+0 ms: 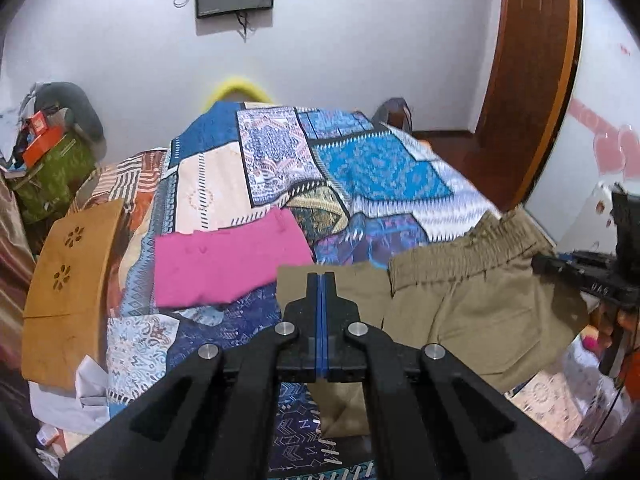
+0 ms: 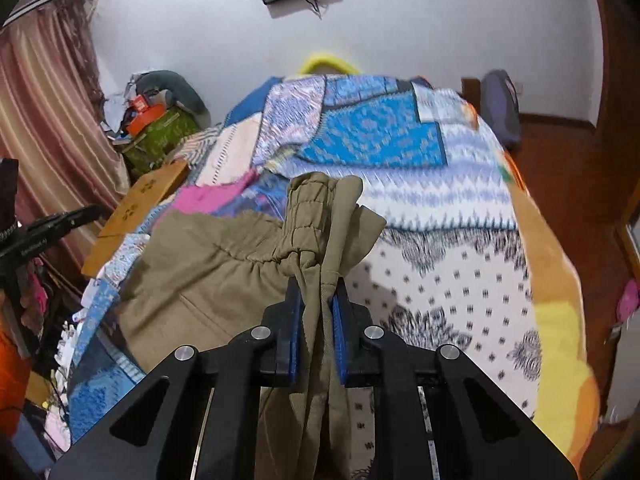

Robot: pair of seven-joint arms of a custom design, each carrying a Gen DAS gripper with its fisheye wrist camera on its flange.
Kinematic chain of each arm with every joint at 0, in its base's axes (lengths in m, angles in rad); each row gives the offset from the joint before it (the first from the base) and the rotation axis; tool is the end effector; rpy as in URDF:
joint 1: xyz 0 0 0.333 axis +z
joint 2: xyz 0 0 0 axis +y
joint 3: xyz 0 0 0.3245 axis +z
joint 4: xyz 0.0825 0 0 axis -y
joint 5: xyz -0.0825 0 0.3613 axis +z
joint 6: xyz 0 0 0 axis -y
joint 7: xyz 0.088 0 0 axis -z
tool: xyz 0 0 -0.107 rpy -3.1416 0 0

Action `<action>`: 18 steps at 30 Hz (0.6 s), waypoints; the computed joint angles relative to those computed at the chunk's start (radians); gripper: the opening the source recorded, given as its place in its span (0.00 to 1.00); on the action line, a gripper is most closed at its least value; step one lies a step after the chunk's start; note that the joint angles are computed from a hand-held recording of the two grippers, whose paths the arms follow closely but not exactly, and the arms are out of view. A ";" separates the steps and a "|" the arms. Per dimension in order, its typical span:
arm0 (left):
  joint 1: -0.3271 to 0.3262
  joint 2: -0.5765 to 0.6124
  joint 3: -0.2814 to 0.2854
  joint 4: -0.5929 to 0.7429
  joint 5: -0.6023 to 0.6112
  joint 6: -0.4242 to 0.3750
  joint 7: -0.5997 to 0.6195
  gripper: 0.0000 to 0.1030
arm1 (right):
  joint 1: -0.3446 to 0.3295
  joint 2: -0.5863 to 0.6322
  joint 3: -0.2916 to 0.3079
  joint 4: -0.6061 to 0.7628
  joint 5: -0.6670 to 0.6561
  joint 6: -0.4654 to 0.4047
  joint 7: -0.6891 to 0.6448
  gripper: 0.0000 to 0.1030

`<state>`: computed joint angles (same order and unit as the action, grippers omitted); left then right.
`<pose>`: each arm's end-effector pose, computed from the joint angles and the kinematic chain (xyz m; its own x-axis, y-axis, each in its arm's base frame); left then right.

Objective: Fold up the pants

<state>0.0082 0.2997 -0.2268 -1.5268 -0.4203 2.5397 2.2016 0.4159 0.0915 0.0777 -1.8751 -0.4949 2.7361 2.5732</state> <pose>0.6693 -0.1196 0.5868 -0.5381 -0.8422 0.0335 -0.5922 0.3495 -0.7260 0.5318 0.3049 0.5658 -0.0172 -0.9625 -0.2708 -0.6984 0.2054 -0.6856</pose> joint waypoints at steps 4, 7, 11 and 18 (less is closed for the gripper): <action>0.004 0.050 0.019 0.074 0.027 -0.117 -0.063 0.09 | 0.003 0.014 0.000 0.019 0.008 -0.028 -0.022 0.12; 0.003 0.086 0.027 0.090 0.068 -0.184 -0.100 0.45 | -0.002 -0.002 -0.004 -0.029 0.022 0.000 -0.003 0.12; 0.005 0.146 0.024 0.117 0.087 -0.259 -0.128 0.50 | -0.007 -0.010 -0.001 -0.060 0.023 0.013 0.016 0.12; -0.014 0.229 0.011 0.174 0.127 -0.296 -0.169 0.12 | -0.010 -0.002 -0.001 -0.055 0.031 0.017 0.004 0.12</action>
<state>-0.0059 0.5291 -0.2161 -1.3528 -0.2937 2.2439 2.0329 0.4061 0.0896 0.0770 -1.9299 -0.4642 2.7529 2.5773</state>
